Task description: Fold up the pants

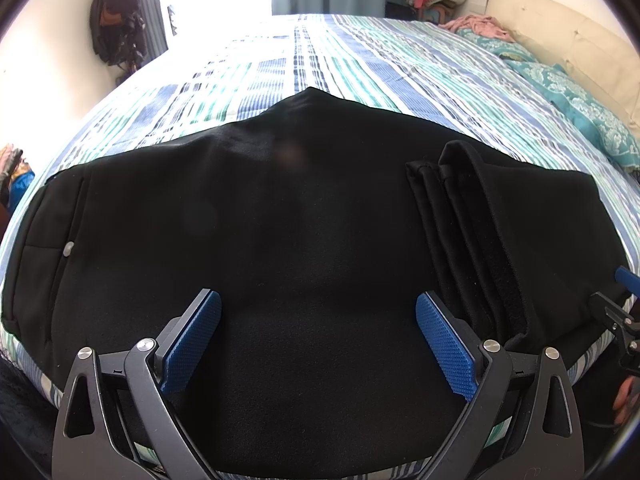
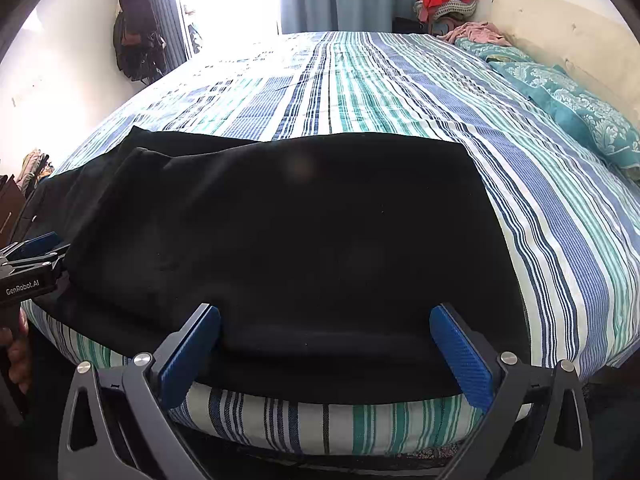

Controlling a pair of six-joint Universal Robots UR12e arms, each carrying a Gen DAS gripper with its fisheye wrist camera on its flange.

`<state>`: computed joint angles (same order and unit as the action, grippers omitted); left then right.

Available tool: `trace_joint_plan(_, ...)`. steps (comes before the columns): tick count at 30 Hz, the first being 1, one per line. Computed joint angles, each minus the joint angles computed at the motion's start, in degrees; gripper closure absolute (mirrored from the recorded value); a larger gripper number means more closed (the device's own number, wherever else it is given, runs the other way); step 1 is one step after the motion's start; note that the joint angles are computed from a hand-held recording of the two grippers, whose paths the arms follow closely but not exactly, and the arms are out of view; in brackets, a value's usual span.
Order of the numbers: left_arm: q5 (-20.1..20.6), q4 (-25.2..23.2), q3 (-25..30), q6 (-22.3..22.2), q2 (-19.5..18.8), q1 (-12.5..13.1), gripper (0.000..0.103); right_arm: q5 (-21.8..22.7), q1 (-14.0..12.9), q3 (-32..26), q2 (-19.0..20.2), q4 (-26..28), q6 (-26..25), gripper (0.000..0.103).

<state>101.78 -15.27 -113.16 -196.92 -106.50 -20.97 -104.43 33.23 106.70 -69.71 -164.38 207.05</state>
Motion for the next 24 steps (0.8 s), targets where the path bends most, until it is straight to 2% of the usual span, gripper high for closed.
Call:
trace_joint_plan(5,-0.4,-0.1,0.0,0.0,0.1,0.1,0.004,0.0,0.0,0.0,0.0,0.0,0.0,0.000)
trace_joint_plan(7,-2.1,0.0,-0.2,-0.9,0.7,0.6,0.005,0.0,0.0,0.0,0.0,0.0,0.0,0.000)
trace_joint_plan(12,-8.1,2.8,-1.4,-6.7,3.9,3.7,0.006,-0.1,0.0,-0.1,0.0,0.3,0.1,0.000)
trace_joint_plan(15,-10.0,4.0,-1.9,-7.4,6.1,6.5,0.005,-0.1,0.0,-0.1,0.0,0.2,0.0,0.000)
trace_joint_plan(18,-13.2,-0.4,-1.7,-6.0,8.2,10.7,0.005,-0.1,0.0,0.0,0.0,-0.1,-0.2,0.000)
trace_joint_plan(24,-20.4,-17.3,-0.5,-0.7,10.3,18.7,0.006,-0.5,0.1,-0.2,0.1,0.1,0.0,0.000)
